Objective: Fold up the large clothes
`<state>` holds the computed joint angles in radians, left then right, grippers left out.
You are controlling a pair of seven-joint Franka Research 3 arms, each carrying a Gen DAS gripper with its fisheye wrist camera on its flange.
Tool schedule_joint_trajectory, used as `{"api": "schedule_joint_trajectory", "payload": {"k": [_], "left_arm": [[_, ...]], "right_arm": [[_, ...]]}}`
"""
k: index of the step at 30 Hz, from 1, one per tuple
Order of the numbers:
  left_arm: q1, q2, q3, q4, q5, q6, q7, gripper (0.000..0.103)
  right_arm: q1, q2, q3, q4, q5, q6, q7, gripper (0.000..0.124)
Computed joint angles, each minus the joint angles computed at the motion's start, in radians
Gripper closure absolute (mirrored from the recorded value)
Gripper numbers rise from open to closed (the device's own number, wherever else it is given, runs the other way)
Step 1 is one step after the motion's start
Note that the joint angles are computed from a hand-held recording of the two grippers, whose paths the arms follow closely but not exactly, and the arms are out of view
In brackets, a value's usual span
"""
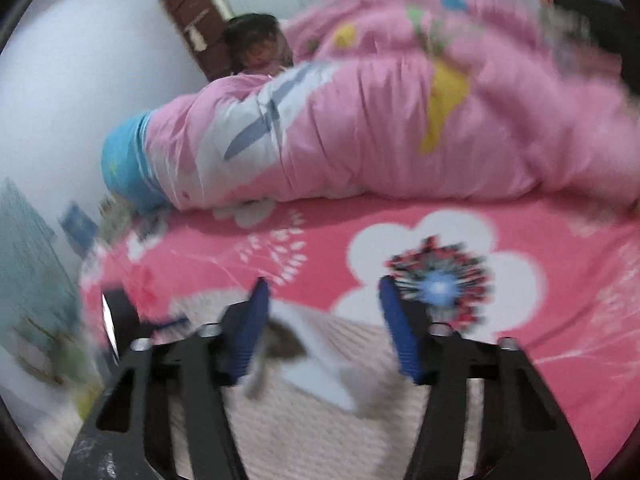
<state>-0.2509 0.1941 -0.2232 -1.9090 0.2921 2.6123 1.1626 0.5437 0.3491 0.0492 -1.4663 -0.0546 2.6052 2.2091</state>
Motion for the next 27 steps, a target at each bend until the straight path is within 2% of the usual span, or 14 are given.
{"api": "schedule_joint_trajectory", "payload": {"k": [1,3,6,8,10,12,14,17,18,19,20,23,25,27], "left_arm": [[0.001,-0.003,0.000,-0.004,-0.001,0.004,0.000,0.005],[0.010,-0.016,-0.003,-0.021,-0.018,0.027,0.018,0.005],[0.040,-0.072,-0.022,-0.086,-0.112,0.087,0.117,0.005],[0.076,-0.133,-0.057,-0.159,-0.352,0.170,0.333,0.005],[0.073,-0.184,-0.061,-0.207,-0.586,0.241,0.537,0.005],[0.046,-0.198,-0.045,-0.214,-0.707,0.312,0.633,0.005],[0.026,-0.169,-0.032,-0.175,-0.696,0.351,0.577,0.005],[0.014,-0.086,-0.037,-0.070,-0.638,0.337,0.462,0.013],[-0.001,-0.037,-0.028,-0.013,-0.563,0.309,0.379,0.017],[-0.004,-0.016,-0.029,0.010,-0.526,0.288,0.342,0.022],[-0.011,0.010,-0.026,0.037,-0.479,0.256,0.300,0.034],[-0.018,0.089,-0.030,0.126,-0.374,0.068,0.223,0.064],[-0.009,0.079,-0.041,0.100,-0.339,0.046,0.217,0.070],[0.015,0.042,-0.063,0.039,-0.352,0.082,0.260,0.072]], "right_arm": [[-0.042,0.073,0.039,0.082,0.106,-0.030,-0.037,0.091],[-0.063,0.180,0.060,0.199,0.196,-0.102,-0.042,0.098],[-0.094,0.223,0.121,0.201,0.321,-0.125,-0.143,0.101],[-0.092,0.180,0.137,0.114,0.367,-0.099,-0.214,0.101],[-0.084,0.116,0.148,0.007,0.399,-0.062,-0.287,0.101],[-0.054,0.075,0.129,-0.061,0.377,-0.049,-0.313,0.101],[-0.023,0.055,0.108,-0.093,0.334,-0.043,-0.312,0.101],[0.017,0.042,0.077,-0.110,0.249,-0.046,-0.296,0.101],[0.027,0.038,0.070,-0.114,0.223,-0.053,-0.289,0.101],[0.042,0.033,0.062,-0.112,0.186,-0.074,-0.283,0.101],[0.044,0.019,0.062,-0.129,0.168,-0.083,-0.288,0.101],[0.049,-0.010,0.057,-0.142,0.111,-0.133,-0.295,0.101],[0.042,-0.047,0.055,-0.176,0.098,-0.111,-0.286,0.102],[0.049,-0.083,0.031,-0.211,0.029,-0.049,-0.231,0.101]]}}
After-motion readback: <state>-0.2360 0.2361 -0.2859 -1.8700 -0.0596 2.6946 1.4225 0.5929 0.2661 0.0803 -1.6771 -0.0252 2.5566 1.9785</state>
